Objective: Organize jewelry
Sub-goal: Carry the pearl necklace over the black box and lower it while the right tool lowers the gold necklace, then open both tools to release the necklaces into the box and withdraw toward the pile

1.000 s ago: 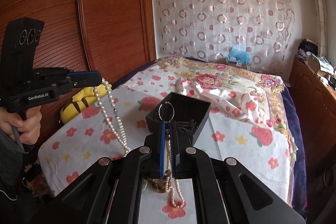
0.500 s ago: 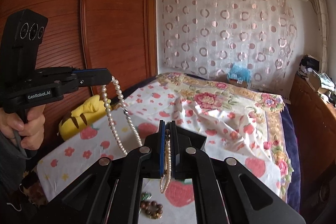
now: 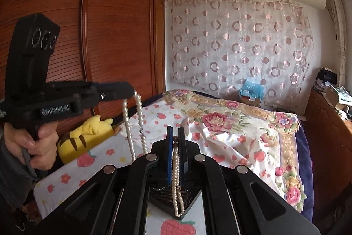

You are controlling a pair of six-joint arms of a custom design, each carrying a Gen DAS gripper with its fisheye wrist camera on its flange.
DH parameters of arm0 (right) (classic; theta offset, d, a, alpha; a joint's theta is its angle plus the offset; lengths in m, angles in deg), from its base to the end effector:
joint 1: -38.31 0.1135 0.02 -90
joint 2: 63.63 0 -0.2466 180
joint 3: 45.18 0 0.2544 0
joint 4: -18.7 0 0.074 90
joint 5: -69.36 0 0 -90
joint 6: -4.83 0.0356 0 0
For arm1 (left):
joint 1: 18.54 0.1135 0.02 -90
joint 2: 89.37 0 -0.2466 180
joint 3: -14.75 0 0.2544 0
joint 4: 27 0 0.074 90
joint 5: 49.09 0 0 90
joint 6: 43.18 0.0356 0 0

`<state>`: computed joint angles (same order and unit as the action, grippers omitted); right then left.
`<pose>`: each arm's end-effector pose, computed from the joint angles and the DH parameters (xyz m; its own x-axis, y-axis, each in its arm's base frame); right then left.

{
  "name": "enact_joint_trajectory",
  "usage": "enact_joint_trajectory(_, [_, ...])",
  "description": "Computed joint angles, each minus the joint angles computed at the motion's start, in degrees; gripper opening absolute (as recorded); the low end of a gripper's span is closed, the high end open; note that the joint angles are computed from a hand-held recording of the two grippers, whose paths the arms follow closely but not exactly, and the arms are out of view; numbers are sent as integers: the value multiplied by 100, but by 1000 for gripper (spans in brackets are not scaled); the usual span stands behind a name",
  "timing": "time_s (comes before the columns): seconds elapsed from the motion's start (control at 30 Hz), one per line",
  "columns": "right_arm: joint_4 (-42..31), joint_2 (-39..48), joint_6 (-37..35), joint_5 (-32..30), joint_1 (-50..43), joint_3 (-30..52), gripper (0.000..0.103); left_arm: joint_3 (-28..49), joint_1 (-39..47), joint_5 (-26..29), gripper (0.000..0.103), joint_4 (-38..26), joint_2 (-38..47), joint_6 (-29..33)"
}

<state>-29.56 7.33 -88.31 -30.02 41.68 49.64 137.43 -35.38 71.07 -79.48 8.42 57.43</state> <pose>0.2708 0.0218 0.4044 -0.4005 -0.0777 -0.9130 -0.2284 0.9734 0.0173 0.3557 -0.1264 0.4164 -0.3111 0.2605 -0.9140 0.7467 0.6619 -0.0655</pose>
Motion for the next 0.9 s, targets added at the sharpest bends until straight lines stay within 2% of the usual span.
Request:
enact_joint_trajectory(0.23, [236, 448, -15, -326, -308, 253, 5, -220, -95, -251, 6, 118, 387, 125])
enact_joint_trajectory(0.57, [578, 1318, 51, -376, -406, -118, 6, -867, -171, -556, 7, 329, 749, 232])
enact_joint_trajectory(0.73, [654, 1589, 115, -259, -294, -258, 6, -1175, -201, -667, 7, 539, 633, 229])
enact_joint_trajectory(0.83, [710, 1598, 101, 45, -207, -316, 12, -1341, -213, -708, 8, 569, 509, 213])
enact_joint_trajectory(0.9, [721, 1517, 113, 37, -209, -397, 16, -1528, -192, -738, 11, 616, 394, 247])
